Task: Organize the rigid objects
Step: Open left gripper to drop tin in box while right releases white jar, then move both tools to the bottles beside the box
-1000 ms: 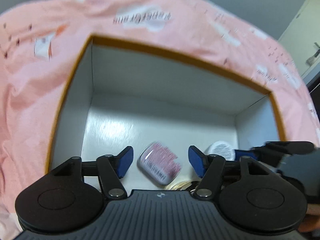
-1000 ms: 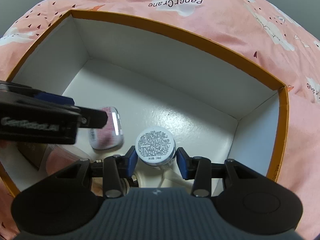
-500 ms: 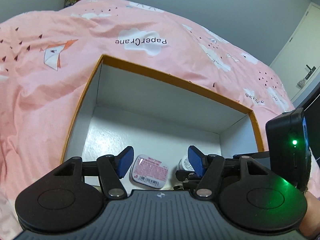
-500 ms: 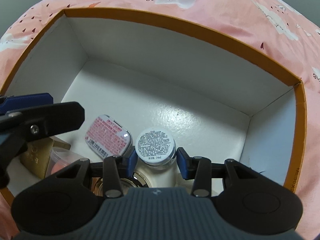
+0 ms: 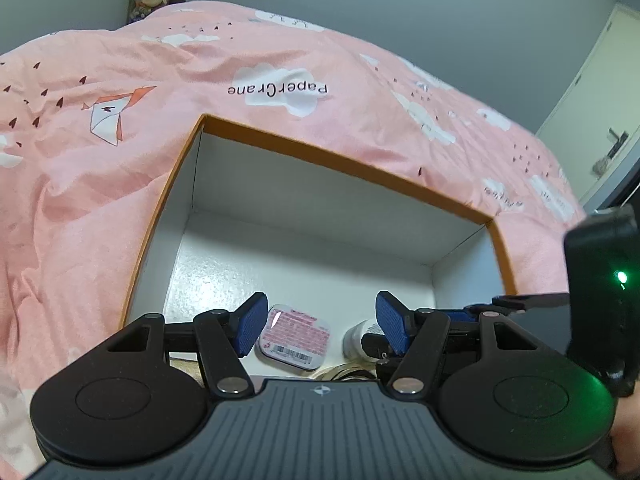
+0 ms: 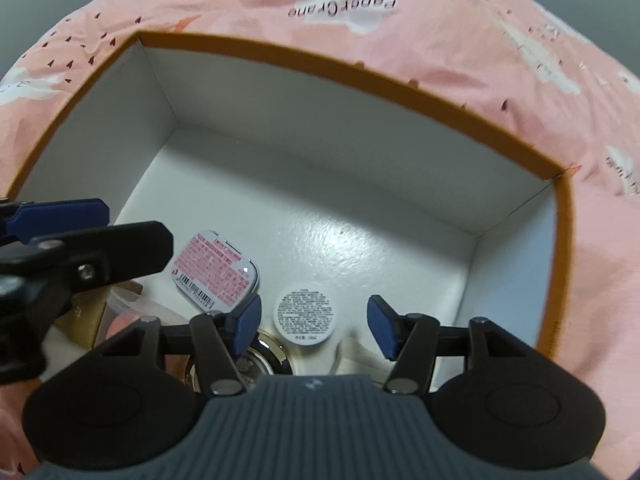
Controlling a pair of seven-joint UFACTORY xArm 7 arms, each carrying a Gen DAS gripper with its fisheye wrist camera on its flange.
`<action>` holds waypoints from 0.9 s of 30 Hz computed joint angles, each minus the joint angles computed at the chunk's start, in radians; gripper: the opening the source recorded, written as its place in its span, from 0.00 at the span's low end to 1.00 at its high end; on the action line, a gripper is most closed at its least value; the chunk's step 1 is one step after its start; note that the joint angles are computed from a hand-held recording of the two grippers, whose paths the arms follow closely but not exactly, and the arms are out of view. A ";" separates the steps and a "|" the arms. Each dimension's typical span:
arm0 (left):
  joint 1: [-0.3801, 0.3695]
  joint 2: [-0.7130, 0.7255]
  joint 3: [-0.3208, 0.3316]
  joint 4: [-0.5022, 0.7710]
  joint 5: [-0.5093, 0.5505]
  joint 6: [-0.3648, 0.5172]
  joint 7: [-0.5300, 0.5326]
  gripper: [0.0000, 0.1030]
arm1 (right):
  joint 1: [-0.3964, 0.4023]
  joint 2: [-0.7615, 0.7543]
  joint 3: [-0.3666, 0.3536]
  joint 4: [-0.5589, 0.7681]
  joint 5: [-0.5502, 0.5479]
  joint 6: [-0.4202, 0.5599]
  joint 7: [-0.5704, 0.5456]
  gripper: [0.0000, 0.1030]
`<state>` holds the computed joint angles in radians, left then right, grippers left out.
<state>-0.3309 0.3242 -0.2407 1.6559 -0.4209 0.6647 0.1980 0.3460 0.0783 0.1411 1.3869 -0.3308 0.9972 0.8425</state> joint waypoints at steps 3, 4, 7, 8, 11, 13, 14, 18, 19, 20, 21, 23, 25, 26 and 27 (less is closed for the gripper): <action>0.017 -0.028 -0.014 -0.025 -0.057 -0.009 0.026 0.71 | 0.011 -0.032 0.008 -0.009 -0.040 0.019 0.028 0.58; 0.016 -0.044 -0.013 -0.041 -0.061 -0.024 0.035 0.71 | 0.015 -0.047 0.013 -0.017 -0.058 0.022 0.044 0.58; 0.018 -0.091 -0.018 -0.096 -0.104 -0.069 0.070 0.71 | 0.023 -0.098 0.033 -0.042 -0.103 0.032 0.099 0.59; 0.023 -0.106 -0.021 -0.113 -0.132 -0.074 0.086 0.71 | 0.025 -0.116 0.042 -0.052 -0.117 0.036 0.121 0.59; 0.020 -0.156 -0.019 -0.170 -0.178 -0.102 0.131 0.70 | 0.026 -0.169 0.072 -0.084 -0.176 0.044 0.200 0.59; 0.010 -0.193 -0.015 -0.215 -0.196 -0.143 0.168 0.70 | 0.025 -0.195 0.096 -0.099 -0.230 0.061 0.252 0.59; 0.005 -0.215 -0.015 -0.242 -0.208 -0.169 0.198 0.70 | 0.026 -0.205 0.110 -0.103 -0.255 0.073 0.278 0.59; -0.010 -0.284 0.000 -0.309 -0.303 -0.186 0.321 0.70 | 0.028 -0.271 0.161 -0.160 -0.346 0.073 0.412 0.62; -0.012 -0.294 0.009 -0.312 -0.330 -0.166 0.338 0.70 | 0.027 -0.288 0.176 -0.174 -0.367 0.074 0.449 0.68; -0.014 -0.305 0.018 -0.316 -0.351 -0.140 0.350 0.70 | 0.025 -0.300 0.187 -0.183 -0.379 0.077 0.471 0.77; -0.016 -0.314 0.027 -0.317 -0.362 -0.110 0.358 0.70 | 0.024 -0.312 0.198 -0.193 -0.390 0.076 0.492 0.79; -0.023 -0.338 0.040 -0.334 -0.365 -0.086 0.373 0.71 | 0.023 -0.329 0.216 -0.206 -0.397 0.079 0.518 0.79; -0.034 -0.363 0.048 -0.361 -0.360 -0.091 0.392 0.71 | 0.024 -0.340 0.238 -0.214 -0.402 0.096 0.551 0.79; -0.038 -0.374 0.053 -0.373 -0.362 -0.089 0.401 0.70 | 0.025 -0.344 0.248 -0.217 -0.405 0.104 0.568 0.79; -0.042 -0.382 0.059 -0.379 -0.369 -0.080 0.410 0.70 | 0.027 -0.348 0.258 -0.222 -0.406 0.113 0.592 0.79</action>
<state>-0.3733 -0.0574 -0.1813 1.2771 -0.7895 0.5849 0.6084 0.3728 -0.2700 0.3994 1.1644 -0.7368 1.1102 1.4346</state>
